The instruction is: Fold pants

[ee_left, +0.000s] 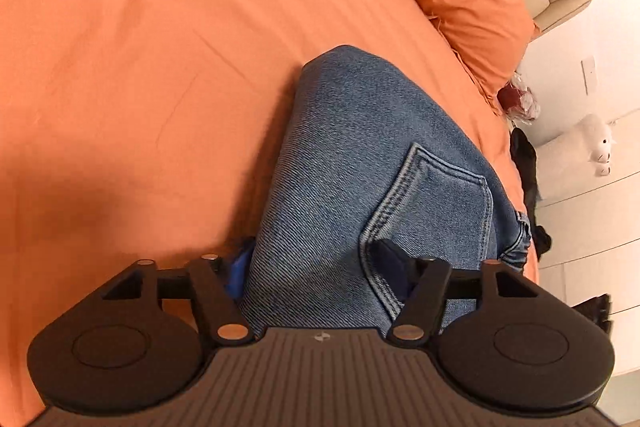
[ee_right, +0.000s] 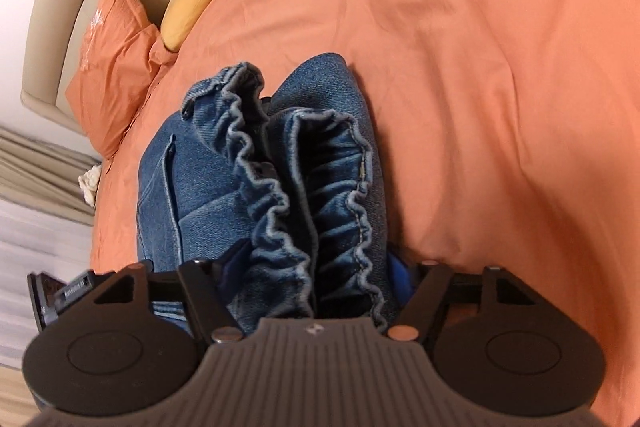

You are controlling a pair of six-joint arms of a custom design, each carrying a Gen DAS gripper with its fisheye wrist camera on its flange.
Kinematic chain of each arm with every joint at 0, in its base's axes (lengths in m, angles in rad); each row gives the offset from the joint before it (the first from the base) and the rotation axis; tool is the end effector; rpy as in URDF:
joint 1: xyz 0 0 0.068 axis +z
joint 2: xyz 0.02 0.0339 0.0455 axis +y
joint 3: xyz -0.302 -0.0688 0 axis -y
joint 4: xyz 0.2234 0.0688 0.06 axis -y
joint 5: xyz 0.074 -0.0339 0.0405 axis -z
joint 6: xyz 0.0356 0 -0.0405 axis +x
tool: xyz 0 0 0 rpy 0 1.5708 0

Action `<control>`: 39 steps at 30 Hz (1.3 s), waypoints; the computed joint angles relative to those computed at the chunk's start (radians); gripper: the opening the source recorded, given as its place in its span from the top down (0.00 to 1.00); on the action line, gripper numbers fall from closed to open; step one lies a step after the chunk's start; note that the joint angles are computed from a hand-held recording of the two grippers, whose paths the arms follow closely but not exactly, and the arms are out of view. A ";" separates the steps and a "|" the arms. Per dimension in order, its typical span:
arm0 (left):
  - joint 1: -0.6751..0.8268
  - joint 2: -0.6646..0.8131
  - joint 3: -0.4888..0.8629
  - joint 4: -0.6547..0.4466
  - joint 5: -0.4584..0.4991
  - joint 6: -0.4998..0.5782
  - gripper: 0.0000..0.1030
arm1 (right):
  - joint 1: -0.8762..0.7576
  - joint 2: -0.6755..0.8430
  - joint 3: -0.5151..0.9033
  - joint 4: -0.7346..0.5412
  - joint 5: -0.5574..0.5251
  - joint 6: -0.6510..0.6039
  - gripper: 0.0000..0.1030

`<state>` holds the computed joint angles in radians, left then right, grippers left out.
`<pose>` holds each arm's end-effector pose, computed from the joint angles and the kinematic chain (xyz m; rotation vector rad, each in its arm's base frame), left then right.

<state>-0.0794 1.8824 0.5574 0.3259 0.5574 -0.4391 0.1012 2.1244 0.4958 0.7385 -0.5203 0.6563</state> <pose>0.2791 -0.0411 0.1112 -0.2486 2.5835 -0.9102 0.2885 0.0471 0.0624 0.4644 2.5012 0.9580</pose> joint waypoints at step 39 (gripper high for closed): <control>0.962 -0.490 0.179 -1.298 0.284 1.116 0.54 | 0.972 -0.535 -0.004 -0.213 0.623 0.528 0.60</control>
